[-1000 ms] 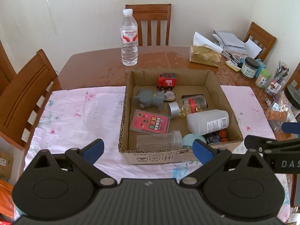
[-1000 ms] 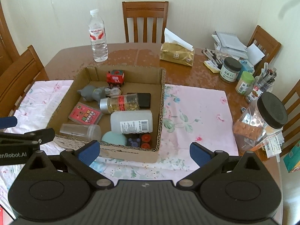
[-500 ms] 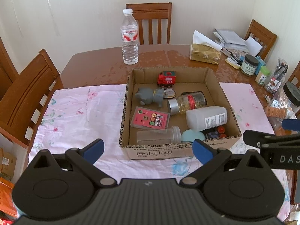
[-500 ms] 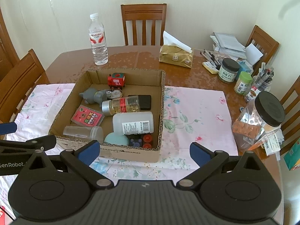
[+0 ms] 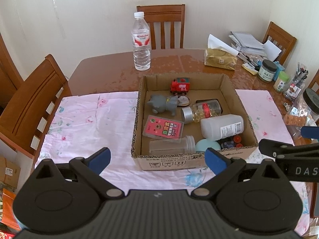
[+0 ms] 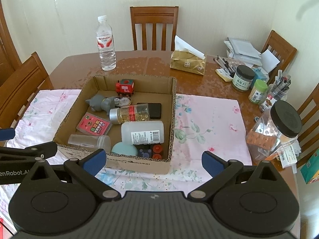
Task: Organize rigid objects
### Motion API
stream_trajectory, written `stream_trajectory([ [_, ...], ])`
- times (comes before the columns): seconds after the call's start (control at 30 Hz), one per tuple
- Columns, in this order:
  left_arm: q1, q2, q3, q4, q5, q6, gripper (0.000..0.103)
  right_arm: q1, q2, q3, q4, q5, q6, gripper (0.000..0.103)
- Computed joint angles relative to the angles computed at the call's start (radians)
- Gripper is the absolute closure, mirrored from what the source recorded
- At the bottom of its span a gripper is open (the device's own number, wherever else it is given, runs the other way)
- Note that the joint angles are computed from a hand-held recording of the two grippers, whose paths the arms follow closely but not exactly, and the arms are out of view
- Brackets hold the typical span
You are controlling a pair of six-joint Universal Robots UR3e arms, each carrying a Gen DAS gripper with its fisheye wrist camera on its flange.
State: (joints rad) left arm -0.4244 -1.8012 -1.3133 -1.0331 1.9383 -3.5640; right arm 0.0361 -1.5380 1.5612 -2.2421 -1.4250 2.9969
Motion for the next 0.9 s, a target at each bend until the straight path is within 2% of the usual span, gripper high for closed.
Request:
stream_trajectory([
  [0.9, -0.017, -0.004, 0.033, -0.049, 0.026, -0.017, 0.003, 0.001, -0.003, 0.011, -0.010, -0.013, -0.004, 0.000],
])
